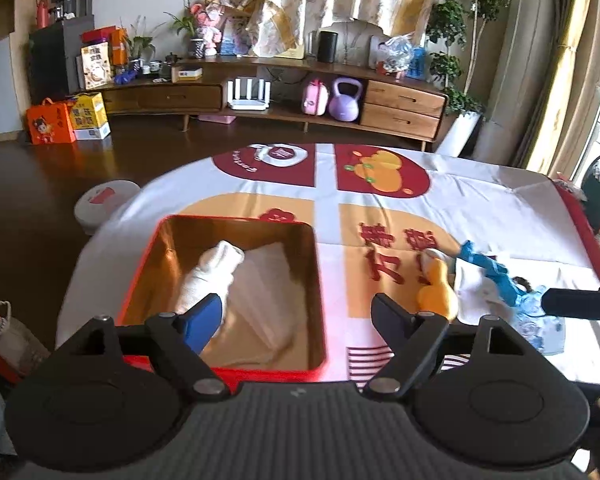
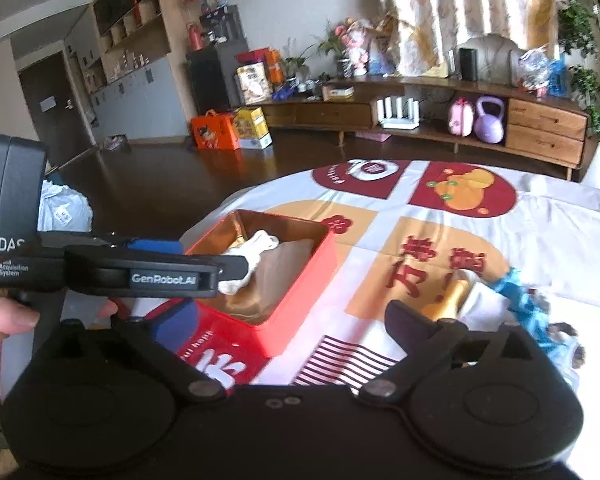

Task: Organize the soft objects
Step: 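Open both grippers to release towel and bag into the tin, then move both grippers back to the pile of gloves, card and mask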

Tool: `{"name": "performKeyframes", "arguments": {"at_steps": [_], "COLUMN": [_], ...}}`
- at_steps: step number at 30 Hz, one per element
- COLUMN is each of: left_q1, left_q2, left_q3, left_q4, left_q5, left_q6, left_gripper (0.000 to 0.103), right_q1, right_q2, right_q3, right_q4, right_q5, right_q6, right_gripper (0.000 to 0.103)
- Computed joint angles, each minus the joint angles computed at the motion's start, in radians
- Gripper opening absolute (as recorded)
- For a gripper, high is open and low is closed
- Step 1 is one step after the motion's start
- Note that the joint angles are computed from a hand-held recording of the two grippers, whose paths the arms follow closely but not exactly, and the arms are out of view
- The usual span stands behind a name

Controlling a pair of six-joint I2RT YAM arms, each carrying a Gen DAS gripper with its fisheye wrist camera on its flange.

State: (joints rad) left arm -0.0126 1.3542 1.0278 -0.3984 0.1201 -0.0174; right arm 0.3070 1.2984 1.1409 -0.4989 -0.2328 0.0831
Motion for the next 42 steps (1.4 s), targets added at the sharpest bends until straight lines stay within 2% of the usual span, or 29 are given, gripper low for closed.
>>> {"name": "performKeyframes", "arguments": {"at_steps": [9,18,26,33,42], "left_q1": [-0.136,-0.281,-0.384,-0.436,-0.472], "left_q2": [-0.062,0.046,0.2,0.337,0.492], "left_q3": [-0.093,-0.07,0.002,0.092,0.225], "left_q4": [0.086,0.146,0.182,0.198,0.191], "left_q5": [-0.051,-0.085,-0.137,-0.137,-0.14], "left_q6": [-0.065,-0.113,-0.102,-0.081,-0.071], "left_gripper": [0.086,0.087,0.087,0.087,0.087], "right_q1": [-0.172,-0.401,-0.534,-0.596,-0.609], "right_q2": [-0.162,-0.228,-0.176,-0.1,0.0], "right_q3": [-0.165,-0.255,-0.299,-0.311,-0.286], "right_q4": [0.031,0.037,0.067,0.085,0.105], "right_q5": [-0.049,-0.116,-0.125,-0.156,-0.145], "right_q6": [-0.046,-0.145,-0.25,-0.304,-0.334], "right_gripper": [0.103,0.103,0.102,0.094,0.085]}}
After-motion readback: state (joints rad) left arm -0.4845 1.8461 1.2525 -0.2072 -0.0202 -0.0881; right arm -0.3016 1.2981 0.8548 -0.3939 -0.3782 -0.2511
